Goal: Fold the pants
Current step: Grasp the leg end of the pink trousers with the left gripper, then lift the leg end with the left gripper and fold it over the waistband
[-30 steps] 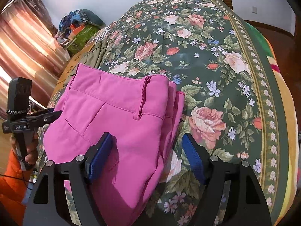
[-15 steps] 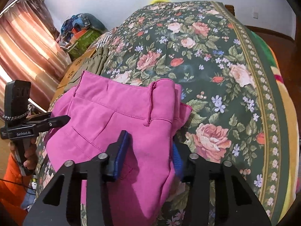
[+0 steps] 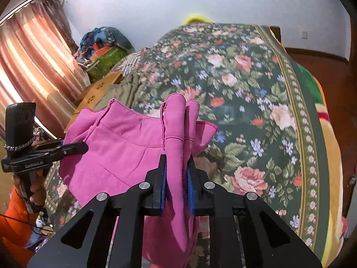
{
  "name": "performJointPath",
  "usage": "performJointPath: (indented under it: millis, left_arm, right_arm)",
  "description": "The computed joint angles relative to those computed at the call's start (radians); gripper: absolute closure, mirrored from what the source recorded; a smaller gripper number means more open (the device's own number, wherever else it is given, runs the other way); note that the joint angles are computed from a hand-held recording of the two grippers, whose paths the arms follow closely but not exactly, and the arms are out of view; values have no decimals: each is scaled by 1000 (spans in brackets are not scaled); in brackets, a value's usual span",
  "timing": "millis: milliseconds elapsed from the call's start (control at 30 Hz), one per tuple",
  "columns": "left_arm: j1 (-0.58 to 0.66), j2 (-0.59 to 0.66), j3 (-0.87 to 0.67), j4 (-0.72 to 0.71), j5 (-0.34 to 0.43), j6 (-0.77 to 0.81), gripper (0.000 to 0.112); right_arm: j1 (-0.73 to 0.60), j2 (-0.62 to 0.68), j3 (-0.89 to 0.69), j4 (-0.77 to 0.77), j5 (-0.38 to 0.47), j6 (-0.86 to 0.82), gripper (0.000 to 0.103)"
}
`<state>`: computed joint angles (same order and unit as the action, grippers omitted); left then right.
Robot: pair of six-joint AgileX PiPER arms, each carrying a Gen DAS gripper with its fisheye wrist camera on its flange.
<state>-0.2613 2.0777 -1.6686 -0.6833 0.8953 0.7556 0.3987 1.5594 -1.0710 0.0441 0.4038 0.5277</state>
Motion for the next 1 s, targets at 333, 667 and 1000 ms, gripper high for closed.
performJointPath:
  millis: [333,667,1000]
  left_arm:
    - [71,-100,31,-50,-7,68,94]
    - [182,-79,-93,-46,17,66,94]
    - [271,138,-454,-1,119,-28,94]
  right_arm:
    - [45,19,-146,-99,57,37,90]
    - [85,194,-448,-109,115,-42,90]
    - [79,481,-875,-12,229,-194,90]
